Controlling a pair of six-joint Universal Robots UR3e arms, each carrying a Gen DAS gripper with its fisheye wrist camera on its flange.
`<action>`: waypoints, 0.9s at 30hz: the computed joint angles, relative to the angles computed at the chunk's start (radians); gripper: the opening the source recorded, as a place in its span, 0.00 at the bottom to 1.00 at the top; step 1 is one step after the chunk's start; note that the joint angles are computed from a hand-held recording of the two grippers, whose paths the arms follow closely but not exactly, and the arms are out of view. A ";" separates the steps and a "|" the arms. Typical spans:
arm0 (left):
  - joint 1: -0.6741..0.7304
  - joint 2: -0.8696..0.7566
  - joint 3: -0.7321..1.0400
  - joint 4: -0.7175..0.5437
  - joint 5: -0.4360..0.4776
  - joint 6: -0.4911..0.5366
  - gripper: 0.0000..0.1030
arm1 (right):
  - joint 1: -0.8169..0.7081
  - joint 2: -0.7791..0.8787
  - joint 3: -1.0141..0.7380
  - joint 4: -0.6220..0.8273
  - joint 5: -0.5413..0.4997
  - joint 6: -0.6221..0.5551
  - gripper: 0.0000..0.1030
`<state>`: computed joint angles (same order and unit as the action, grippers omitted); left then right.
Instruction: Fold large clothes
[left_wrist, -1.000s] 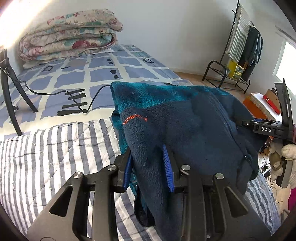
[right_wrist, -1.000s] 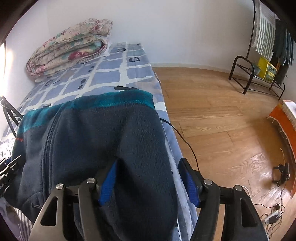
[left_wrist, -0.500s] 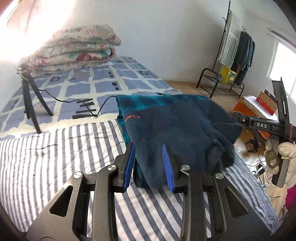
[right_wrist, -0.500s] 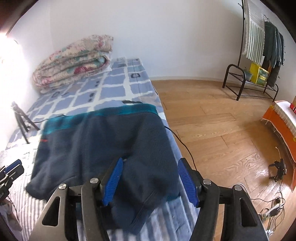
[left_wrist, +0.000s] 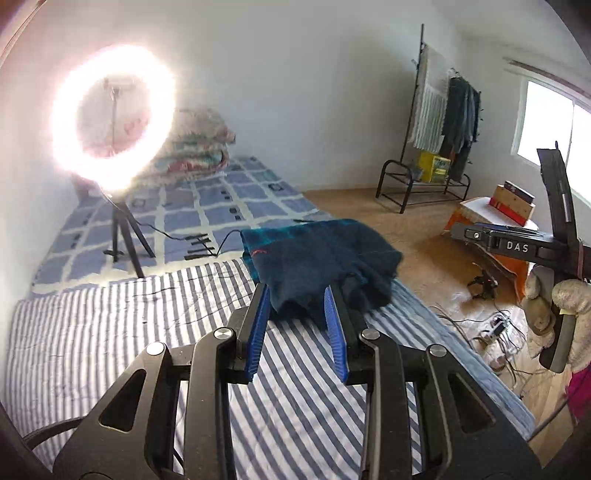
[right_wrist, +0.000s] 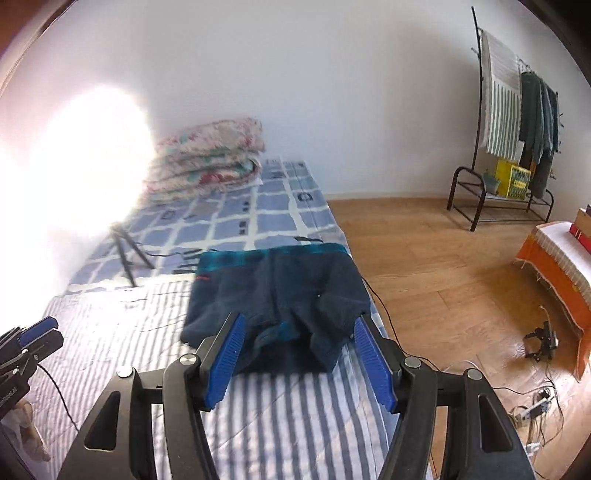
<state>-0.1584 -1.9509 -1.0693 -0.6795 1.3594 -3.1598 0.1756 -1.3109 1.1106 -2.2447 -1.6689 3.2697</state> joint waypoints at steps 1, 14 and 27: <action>0.003 0.047 -0.045 0.005 -0.002 0.003 0.28 | 0.020 -0.038 0.016 0.016 -0.016 0.006 0.62; 0.022 0.713 -0.524 -0.138 -0.014 0.030 0.28 | 0.419 -0.421 0.277 0.092 -0.276 0.262 0.63; -0.047 0.991 -0.723 -0.205 0.096 -0.027 0.67 | 0.788 -0.411 0.304 0.144 -0.595 0.445 0.70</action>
